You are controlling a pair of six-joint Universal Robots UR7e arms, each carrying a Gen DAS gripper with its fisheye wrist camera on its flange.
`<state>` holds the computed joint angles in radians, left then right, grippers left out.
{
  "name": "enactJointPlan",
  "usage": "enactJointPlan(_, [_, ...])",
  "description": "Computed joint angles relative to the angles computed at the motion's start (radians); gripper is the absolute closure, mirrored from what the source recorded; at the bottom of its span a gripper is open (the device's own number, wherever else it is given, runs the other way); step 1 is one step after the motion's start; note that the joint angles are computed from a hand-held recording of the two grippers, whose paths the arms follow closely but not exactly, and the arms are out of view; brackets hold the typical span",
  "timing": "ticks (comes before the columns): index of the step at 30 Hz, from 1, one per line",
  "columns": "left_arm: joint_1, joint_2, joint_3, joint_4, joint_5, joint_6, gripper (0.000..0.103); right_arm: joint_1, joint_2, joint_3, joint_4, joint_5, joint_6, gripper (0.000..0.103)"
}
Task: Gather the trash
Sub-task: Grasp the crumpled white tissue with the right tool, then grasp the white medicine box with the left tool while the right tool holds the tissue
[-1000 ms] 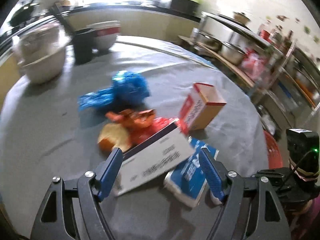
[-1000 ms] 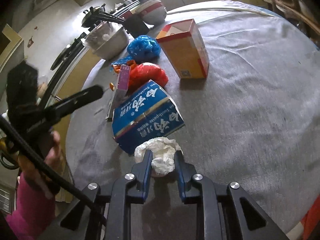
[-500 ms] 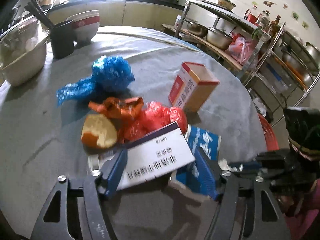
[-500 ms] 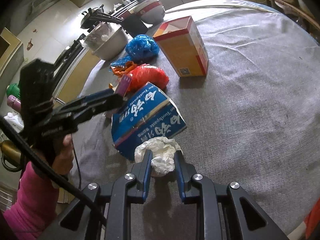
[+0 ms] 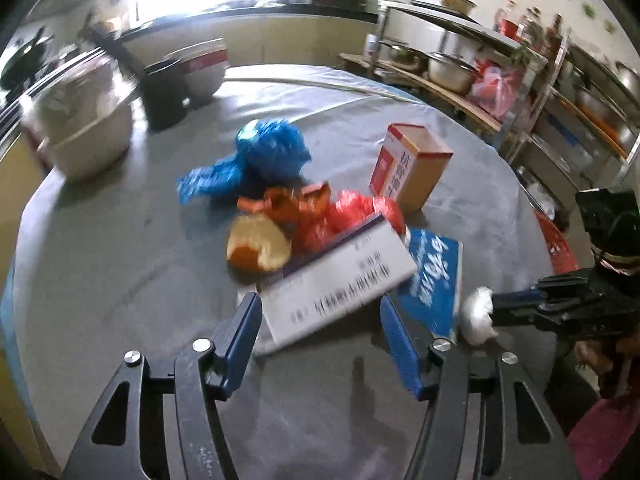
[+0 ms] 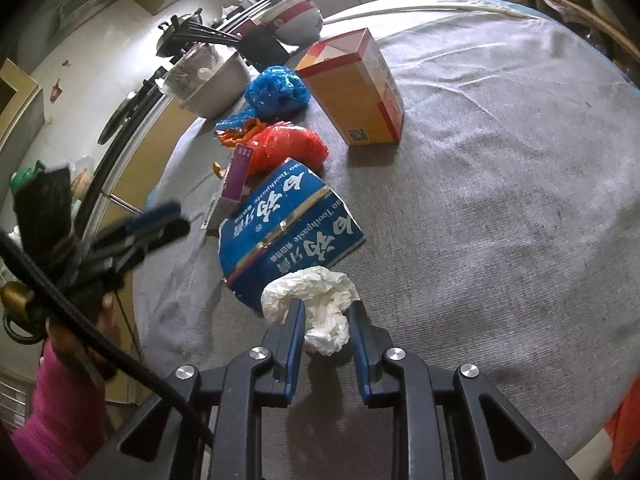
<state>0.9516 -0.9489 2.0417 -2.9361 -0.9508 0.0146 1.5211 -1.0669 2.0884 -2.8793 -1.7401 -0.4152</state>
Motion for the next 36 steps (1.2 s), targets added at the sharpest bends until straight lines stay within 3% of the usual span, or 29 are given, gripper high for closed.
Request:
enactJointPlan(3, [0.032, 0.024, -0.088, 0.120, -0.079, 0.110, 0.040, 0.000, 0.000, -0.003, 0.007, 0.000, 0.010, 0.079])
enactJointPlan(9, [0.044, 0.054, -0.193, 0.320, -0.149, 0.358, 0.040, 0.000, -0.001, -0.008, 0.024, 0.000, 0.022, 0.079])
enactJointPlan(12, [0.048, 0.062, -0.207, 0.356, -0.152, 0.442, 0.040, 0.000, 0.005, -0.021, 0.040, 0.004, 0.035, 0.079])
enactJointPlan(19, [0.071, 0.061, -0.222, 0.372, -0.168, 0.476, 0.040, -0.010, -0.006, -0.029, 0.061, 0.029, 0.060, 0.076])
enactJointPlan(25, [0.052, 0.064, -0.158, 0.279, -0.088, 0.498, 0.040, -0.024, 0.006, -0.053, 0.120, 0.092, 0.119, 0.074])
enactJointPlan(30, [0.047, 0.054, -0.120, 0.209, -0.073, 0.441, 0.044, -0.004, 0.016, -0.051, 0.130, 0.070, 0.110, 0.073])
enactJointPlan(31, [0.041, 0.055, -0.107, 0.184, -0.056, 0.429, 0.048, -0.003, 0.014, -0.053, 0.152, 0.073, 0.117, 0.071])
enactJointPlan(33, [0.033, 0.046, -0.076, 0.137, -0.041, 0.399, 0.054, 0.004, 0.012, -0.041, 0.144, 0.065, 0.116, 0.055])
enactJointPlan(34, [0.029, 0.040, -0.063, 0.118, -0.038, 0.380, 0.063, 0.008, 0.012, -0.031, 0.127, 0.059, 0.110, 0.032])
enactJointPlan(35, [0.030, 0.034, -0.056, 0.116, -0.040, 0.355, 0.072, 0.012, 0.010, -0.015, 0.100, 0.060, 0.098, 0.029])
enactJointPlan(36, [0.034, 0.028, -0.057, 0.123, -0.049, 0.310, 0.074, 0.016, 0.011, -0.007, 0.085, 0.060, 0.083, 0.029])
